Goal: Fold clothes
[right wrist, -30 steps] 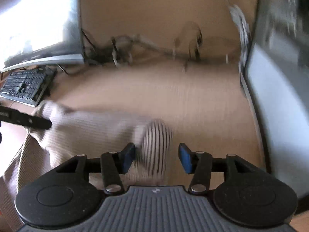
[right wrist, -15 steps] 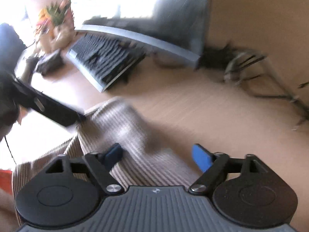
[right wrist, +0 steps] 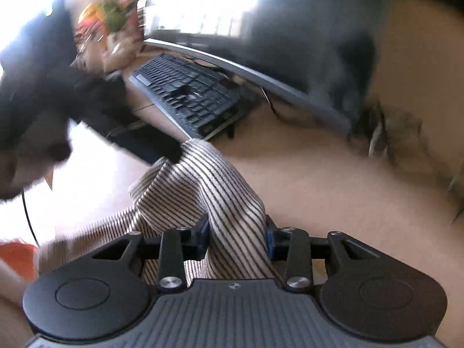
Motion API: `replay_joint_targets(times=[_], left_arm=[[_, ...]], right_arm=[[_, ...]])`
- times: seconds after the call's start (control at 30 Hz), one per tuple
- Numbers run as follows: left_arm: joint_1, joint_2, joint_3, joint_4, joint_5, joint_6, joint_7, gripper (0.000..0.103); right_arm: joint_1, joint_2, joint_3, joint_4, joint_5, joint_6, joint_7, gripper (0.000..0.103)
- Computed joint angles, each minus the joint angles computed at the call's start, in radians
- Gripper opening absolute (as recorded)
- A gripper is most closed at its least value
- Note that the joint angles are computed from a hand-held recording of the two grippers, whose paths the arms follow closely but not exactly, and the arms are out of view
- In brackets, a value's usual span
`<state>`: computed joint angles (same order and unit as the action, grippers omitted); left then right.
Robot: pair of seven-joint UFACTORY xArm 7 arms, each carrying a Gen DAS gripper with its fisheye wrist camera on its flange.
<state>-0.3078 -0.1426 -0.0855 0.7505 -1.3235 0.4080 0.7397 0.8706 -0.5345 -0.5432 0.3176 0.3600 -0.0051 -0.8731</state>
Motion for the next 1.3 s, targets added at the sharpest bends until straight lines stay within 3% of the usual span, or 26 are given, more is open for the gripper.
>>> replay_joint_targets(times=[0.13, 0.27, 0.37, 0.47, 0.53, 0.67, 0.8, 0.9, 0.97, 1.03, 1.13, 1.2, 1.3], left_arm=[[-0.006, 0.019, -0.012, 0.004, 0.027, 0.008, -0.050, 0.096], [-0.017, 0.039, -0.030, 0.007, 0.067, -0.007, -0.086, 0.096], [-0.026, 0.047, -0.038, 0.005, 0.105, -0.024, -0.104, 0.089], [-0.034, 0.046, -0.042, -0.003, 0.134, -0.041, -0.099, 0.085], [-0.041, 0.038, -0.043, -0.013, 0.152, -0.059, -0.087, 0.082], [-0.053, 0.021, -0.033, -0.029, 0.143, -0.065, -0.053, 0.079], [-0.068, -0.004, -0.028, -0.058, 0.126, -0.080, -0.004, 0.078], [-0.080, -0.022, -0.024, -0.080, 0.118, -0.090, 0.027, 0.078], [-0.088, -0.035, -0.022, -0.093, 0.117, -0.096, 0.036, 0.078], [-0.096, -0.047, -0.020, -0.104, 0.122, -0.102, 0.035, 0.078], [-0.107, -0.057, -0.021, -0.116, 0.146, -0.122, 0.015, 0.079], [-0.118, -0.060, -0.029, -0.123, 0.176, -0.150, -0.005, 0.079], [-0.146, -0.062, -0.034, -0.135, 0.220, -0.202, -0.030, 0.079]], right_arm=[[-0.129, -0.002, 0.220, -0.130, -0.060, -0.164, 0.059, 0.035], [-0.322, -0.012, 0.509, -0.220, -0.061, -0.288, 0.117, 0.035], [-0.450, -0.032, 0.722, -0.276, -0.045, -0.358, 0.132, 0.035], [-0.575, -0.066, 0.943, -0.323, -0.017, -0.394, 0.140, 0.036], [-0.597, -0.141, 0.990, -0.352, -0.010, -0.344, 0.168, 0.038], [-0.554, -0.360, 0.889, -0.372, -0.004, -0.095, 0.229, 0.045], [-0.572, -0.524, 0.710, -0.348, 0.023, 0.133, 0.285, 0.050], [-0.669, -0.465, 0.684, -0.298, 0.038, 0.113, 0.404, 0.053], [-0.756, -0.322, 0.649, -0.218, 0.045, 0.055, 0.513, 0.066], [-0.798, -0.288, 0.552, -0.172, 0.100, 0.136, 0.579, 0.071], [-0.757, -0.238, 0.389, -0.135, 0.136, 0.273, 0.623, 0.073], [-0.729, -0.216, 0.372, -0.146, 0.128, 0.303, 0.659, 0.074], [-0.690, -0.214, 0.395, -0.187, 0.104, 0.267, 0.716, 0.068]])
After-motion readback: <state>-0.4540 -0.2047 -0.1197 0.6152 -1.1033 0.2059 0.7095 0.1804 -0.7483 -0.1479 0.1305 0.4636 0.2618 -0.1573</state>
